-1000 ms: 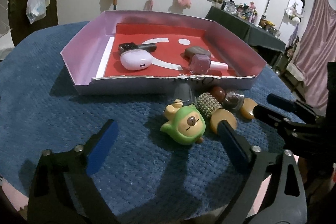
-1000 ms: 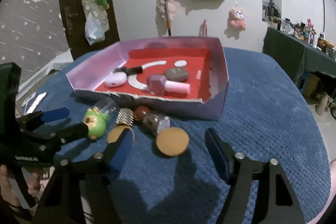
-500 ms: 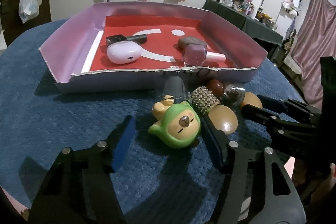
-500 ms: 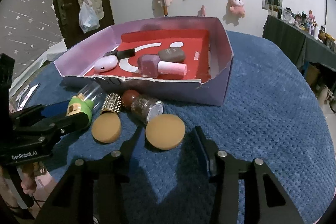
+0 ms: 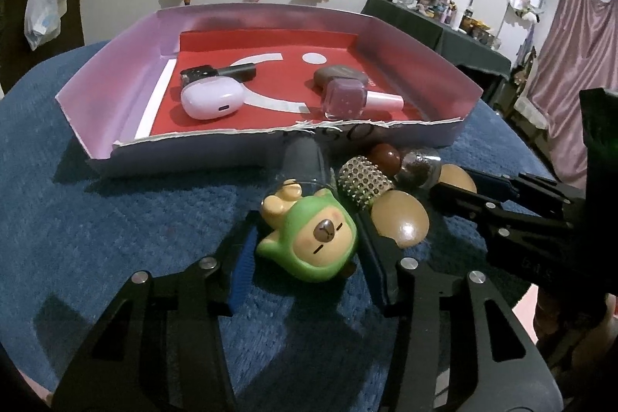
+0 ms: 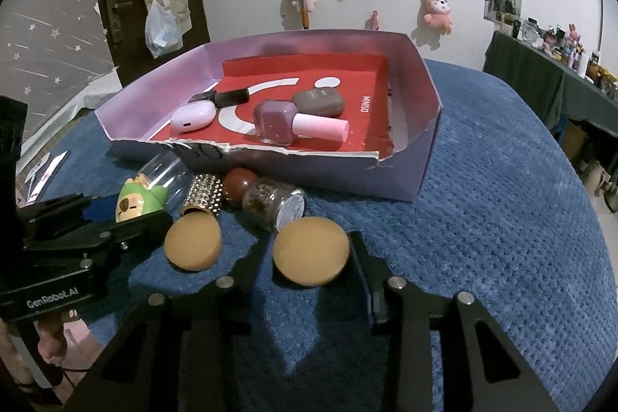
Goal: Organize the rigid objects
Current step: 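Grasp green frog toy with left gripper while right gripper grasps beige round sponge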
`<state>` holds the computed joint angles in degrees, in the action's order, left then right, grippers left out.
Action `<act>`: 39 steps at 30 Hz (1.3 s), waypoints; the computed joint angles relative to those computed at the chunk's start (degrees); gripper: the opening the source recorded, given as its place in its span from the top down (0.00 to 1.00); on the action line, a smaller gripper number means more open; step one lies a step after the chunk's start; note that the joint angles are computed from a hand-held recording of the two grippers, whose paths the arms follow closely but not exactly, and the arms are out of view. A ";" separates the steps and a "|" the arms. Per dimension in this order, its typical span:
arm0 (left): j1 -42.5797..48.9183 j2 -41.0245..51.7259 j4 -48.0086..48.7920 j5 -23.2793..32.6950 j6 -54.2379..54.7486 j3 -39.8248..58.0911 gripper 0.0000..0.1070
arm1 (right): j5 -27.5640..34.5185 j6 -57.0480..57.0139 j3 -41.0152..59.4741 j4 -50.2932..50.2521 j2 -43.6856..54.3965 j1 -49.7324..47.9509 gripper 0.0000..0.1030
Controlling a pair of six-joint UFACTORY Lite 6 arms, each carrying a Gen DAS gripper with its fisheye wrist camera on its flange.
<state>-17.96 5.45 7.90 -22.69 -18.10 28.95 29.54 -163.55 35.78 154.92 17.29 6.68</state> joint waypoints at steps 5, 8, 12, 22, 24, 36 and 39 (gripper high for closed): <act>0.81 -3.32 1.13 0.15 -0.58 -3.00 0.57 | 0.26 5.20 -1.26 -5.27 -1.75 -1.37 0.61; 1.25 -4.67 1.71 -0.07 -1.08 -4.32 0.57 | 0.87 9.15 -2.71 -9.44 -3.70 -1.97 0.61; 1.50 -7.00 2.04 -0.02 -1.48 -6.04 0.57 | 1.69 12.98 -4.47 -13.44 -6.12 -1.64 0.61; 2.17 -10.78 3.70 -0.26 -3.31 -8.65 0.57 | 1.65 12.92 -6.02 -12.44 -8.66 2.33 0.61; 2.51 -11.80 4.77 -0.31 -4.12 -9.14 0.57 | 1.62 13.18 -5.98 -12.63 -8.66 2.62 0.61; 4.59 -13.00 9.56 -1.59 -7.86 -9.69 0.57 | 1.59 14.67 -5.44 -14.17 -9.13 3.36 0.61; 4.92 -14.57 10.21 -1.44 -8.06 -9.83 0.57 | 1.44 15.57 -5.47 -15.12 -10.70 3.39 0.61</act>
